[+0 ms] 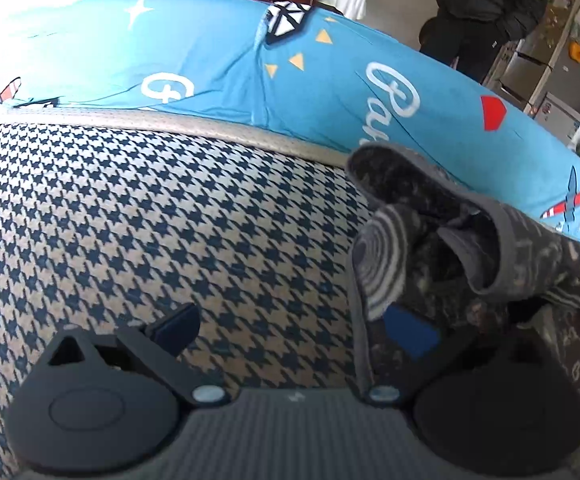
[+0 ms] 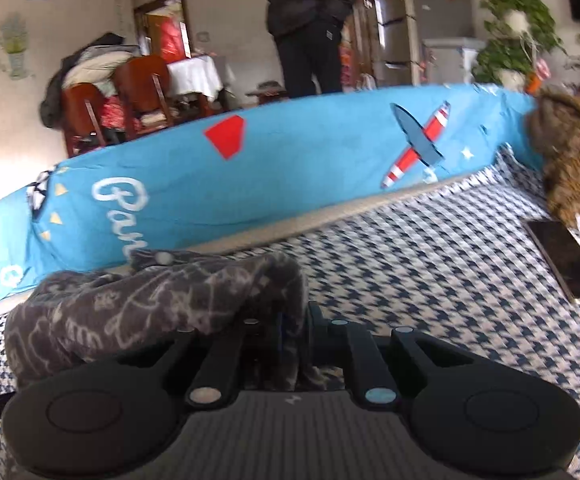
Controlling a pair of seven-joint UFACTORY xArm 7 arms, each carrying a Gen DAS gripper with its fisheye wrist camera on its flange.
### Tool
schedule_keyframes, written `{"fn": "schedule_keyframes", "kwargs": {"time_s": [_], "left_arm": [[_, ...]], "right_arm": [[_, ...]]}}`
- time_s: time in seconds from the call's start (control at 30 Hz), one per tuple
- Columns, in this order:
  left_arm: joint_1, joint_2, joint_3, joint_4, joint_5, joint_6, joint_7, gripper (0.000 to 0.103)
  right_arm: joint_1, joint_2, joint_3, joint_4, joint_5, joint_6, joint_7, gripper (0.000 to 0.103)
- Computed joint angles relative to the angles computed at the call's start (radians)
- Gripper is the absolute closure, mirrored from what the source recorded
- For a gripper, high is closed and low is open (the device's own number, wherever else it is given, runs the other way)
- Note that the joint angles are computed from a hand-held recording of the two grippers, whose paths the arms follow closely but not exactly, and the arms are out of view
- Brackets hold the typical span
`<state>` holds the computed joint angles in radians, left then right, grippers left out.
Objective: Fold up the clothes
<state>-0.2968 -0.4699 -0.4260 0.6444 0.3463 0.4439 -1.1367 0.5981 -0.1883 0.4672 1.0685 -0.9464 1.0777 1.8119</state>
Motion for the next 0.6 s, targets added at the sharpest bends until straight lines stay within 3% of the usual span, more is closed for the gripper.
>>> {"fn": "schedule_keyframes", "kwargs": {"time_s": [0.13,0.3,0.53,0.6], "left_arm": [[0.002,0.023,-0.019,0.018,0.017,0.009,-0.015,0.000],[-0.004,0.035,-0.019,0.023,0.031,0.010,-0.030,0.000],[-0.010,0.053,-0.024,0.033,0.059,0.016,-0.053,0.000],[-0.012,0.057,-0.025,0.035,0.067,0.016,-0.059,0.000]], "right_arm": [[-0.010,-0.035,-0.003,-0.029,0.070,0.041,-0.004,0.091],[-0.017,-0.075,0.017,-0.050,0.068,0.110,-0.052,0.086],[-0.066,-0.170,0.011,-0.155,0.036,-0.154,-0.082,0.080],[-0.089,-0.169,0.024,-0.160,0.017,-0.216,-0.096,0.074]]}}
